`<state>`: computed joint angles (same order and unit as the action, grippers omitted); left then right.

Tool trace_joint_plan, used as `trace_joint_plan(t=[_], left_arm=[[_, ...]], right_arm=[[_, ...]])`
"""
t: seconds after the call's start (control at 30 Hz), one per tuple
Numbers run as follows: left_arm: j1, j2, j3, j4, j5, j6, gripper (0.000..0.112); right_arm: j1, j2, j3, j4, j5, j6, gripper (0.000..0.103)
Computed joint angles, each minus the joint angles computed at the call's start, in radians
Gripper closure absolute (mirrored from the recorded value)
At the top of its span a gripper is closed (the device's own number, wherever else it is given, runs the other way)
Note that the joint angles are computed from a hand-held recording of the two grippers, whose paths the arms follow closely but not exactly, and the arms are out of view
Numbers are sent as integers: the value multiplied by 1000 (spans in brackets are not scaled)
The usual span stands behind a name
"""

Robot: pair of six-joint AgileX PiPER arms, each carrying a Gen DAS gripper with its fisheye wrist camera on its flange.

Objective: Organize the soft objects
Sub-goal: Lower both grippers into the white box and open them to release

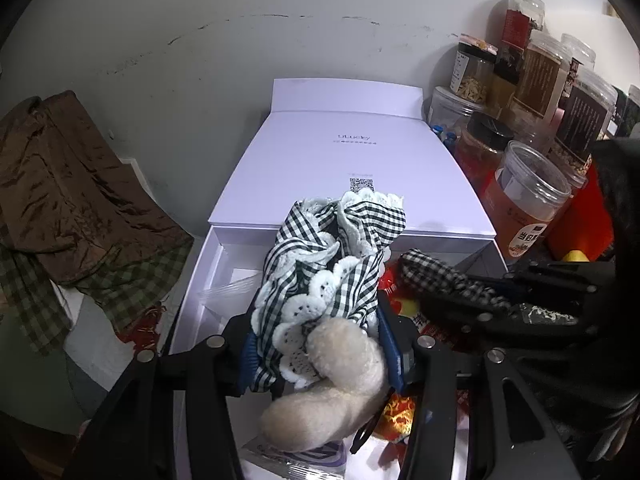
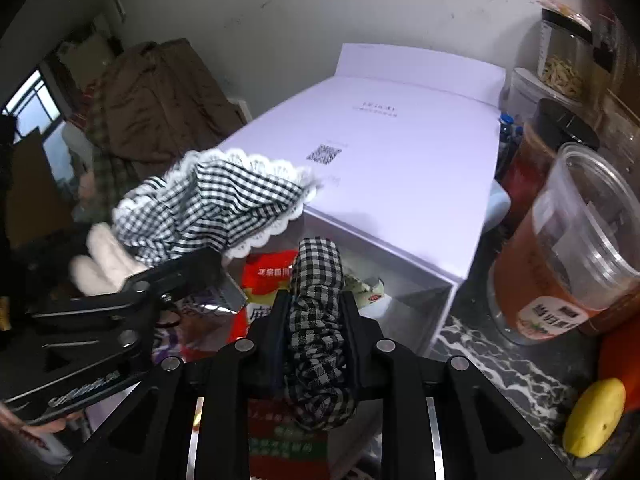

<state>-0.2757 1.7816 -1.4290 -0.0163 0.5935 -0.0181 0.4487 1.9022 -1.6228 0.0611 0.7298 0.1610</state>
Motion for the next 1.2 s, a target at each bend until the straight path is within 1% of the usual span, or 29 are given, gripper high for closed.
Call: trace_joint_plan(t=[0.07, 0.2, 0.3, 0.37, 0.5, 0.6, 0.63, 0.7, 0.8, 0.93, 1.0, 1.03, 1.1, 1.2], left_arm=[[-2, 6, -6, 17, 9, -18, 59], [-7, 24, -26, 48, 33, -52, 55], [-5, 40, -45, 49, 54, -60, 52], [0, 48, -56, 46, 72, -68, 44], [12, 67, -82, 21, 109, -55, 43], [0, 65, -85, 56, 116, -84, 43], [-2, 61, -83, 63, 118, -97, 43], [-5, 53, -80, 64, 118, -104, 43], [-18, 31, -66, 101, 108, -137, 43], [-33, -16, -32, 169, 74, -193, 43], [-44, -38, -23, 215, 63, -231, 43], [-49, -49, -19, 240, 56, -252, 43], [-57, -64, -18, 273, 55, -283, 43], [-55, -84, -28, 270, 60, -289, 43]], right_arm=[[2, 4, 3, -10, -10, 23, 79], [-4, 0, 13, -2, -19, 9, 79], [3, 5, 4, -24, -11, 21, 79], [1, 6, -3, -18, -2, 18, 78], [3, 11, -18, -30, 22, 27, 77], [6, 11, -37, -50, 45, 44, 68], [-2, 3, -27, -31, 43, 33, 62], [-18, -20, 4, 20, 21, -5, 59], [-10, -40, 20, -25, 12, 28, 59], [-15, -65, 34, -16, 5, 30, 59], [-19, -84, 47, -14, 1, 27, 57], [-16, -92, 50, -22, 1, 32, 53], [-10, -112, 61, -51, -3, 49, 53], [18, -137, 64, -130, 9, 98, 53]])
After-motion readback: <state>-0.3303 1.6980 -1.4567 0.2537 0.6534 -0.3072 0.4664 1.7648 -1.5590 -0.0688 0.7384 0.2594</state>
